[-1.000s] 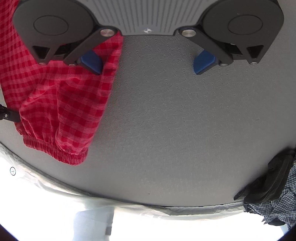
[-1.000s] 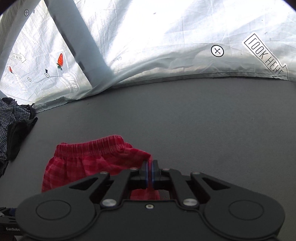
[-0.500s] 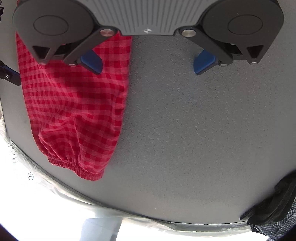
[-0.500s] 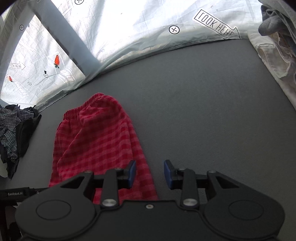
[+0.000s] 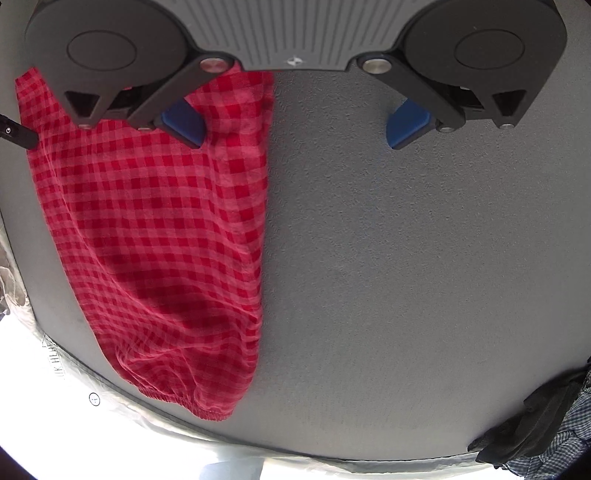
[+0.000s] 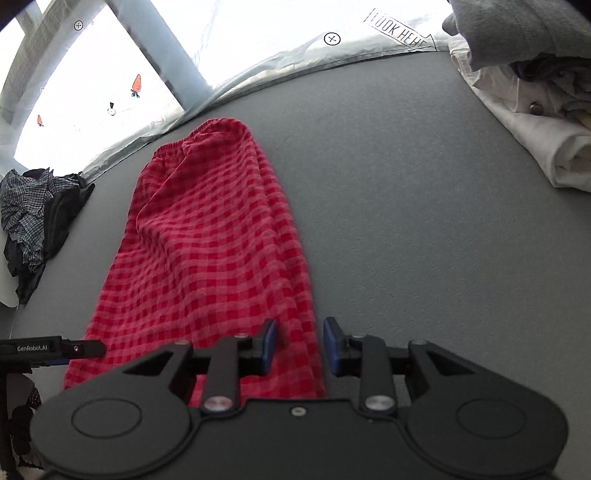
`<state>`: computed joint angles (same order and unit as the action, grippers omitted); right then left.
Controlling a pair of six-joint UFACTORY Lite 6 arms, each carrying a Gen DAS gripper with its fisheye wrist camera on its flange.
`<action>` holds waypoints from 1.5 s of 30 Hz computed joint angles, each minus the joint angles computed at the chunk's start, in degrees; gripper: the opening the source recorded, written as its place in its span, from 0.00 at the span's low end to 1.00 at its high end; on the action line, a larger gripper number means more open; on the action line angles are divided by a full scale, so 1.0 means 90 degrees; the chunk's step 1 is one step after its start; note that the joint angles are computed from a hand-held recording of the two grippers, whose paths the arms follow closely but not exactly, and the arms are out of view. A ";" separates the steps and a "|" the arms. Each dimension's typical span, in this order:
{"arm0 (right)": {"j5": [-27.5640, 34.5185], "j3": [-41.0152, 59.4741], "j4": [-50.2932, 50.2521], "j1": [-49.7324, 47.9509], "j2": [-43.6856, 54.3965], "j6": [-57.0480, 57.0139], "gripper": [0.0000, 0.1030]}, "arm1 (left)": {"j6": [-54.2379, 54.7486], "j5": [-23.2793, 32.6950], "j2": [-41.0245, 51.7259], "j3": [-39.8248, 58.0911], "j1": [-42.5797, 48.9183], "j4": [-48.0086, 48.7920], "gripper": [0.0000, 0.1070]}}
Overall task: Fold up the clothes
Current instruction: 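Grasp the leg hem end of the folded shorts with both tools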
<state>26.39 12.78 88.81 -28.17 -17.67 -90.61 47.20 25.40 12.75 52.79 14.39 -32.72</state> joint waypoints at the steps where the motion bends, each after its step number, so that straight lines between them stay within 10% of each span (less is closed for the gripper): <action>1: -0.0135 -0.0069 0.0115 0.0128 -0.0149 -0.0049 0.28 | -0.0035 -0.0009 -0.0040 -0.0045 0.0006 0.0069 0.96; 6: -0.0754 -0.0321 0.0986 0.0940 -0.0828 -0.0959 0.28 | -0.0250 -0.0066 -0.0056 -0.0087 -0.0059 0.0360 0.96; 10: -0.1192 -0.0260 0.1399 0.1529 -0.0813 -0.1611 0.01 | -0.0721 -0.0217 -0.0067 -0.0128 -0.0284 0.0958 0.96; 18: -0.1329 -0.0390 0.1756 0.1425 -0.0976 -0.1789 0.00 | -0.1116 -0.0364 -0.0039 -0.0159 -0.0506 0.1586 0.96; 26: -0.1284 -0.0487 0.2728 0.1260 -0.0687 -0.2538 0.00 | -0.0507 0.0882 0.0351 0.0616 0.0131 0.0703 0.96; 37: 0.0968 -0.0521 -0.0834 -0.1524 -0.0631 0.0482 0.14 | 0.0636 0.1813 0.0289 0.0590 0.0851 -0.0290 0.90; 45: 0.2522 -0.0690 -0.1441 -0.3634 0.0307 0.0381 0.24 | 0.1285 0.2218 0.0251 0.0580 0.0986 -0.0348 0.55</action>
<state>49.08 6.57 75.84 -60.88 -14.91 -87.17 58.77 45.36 15.00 58.01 23.26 -35.85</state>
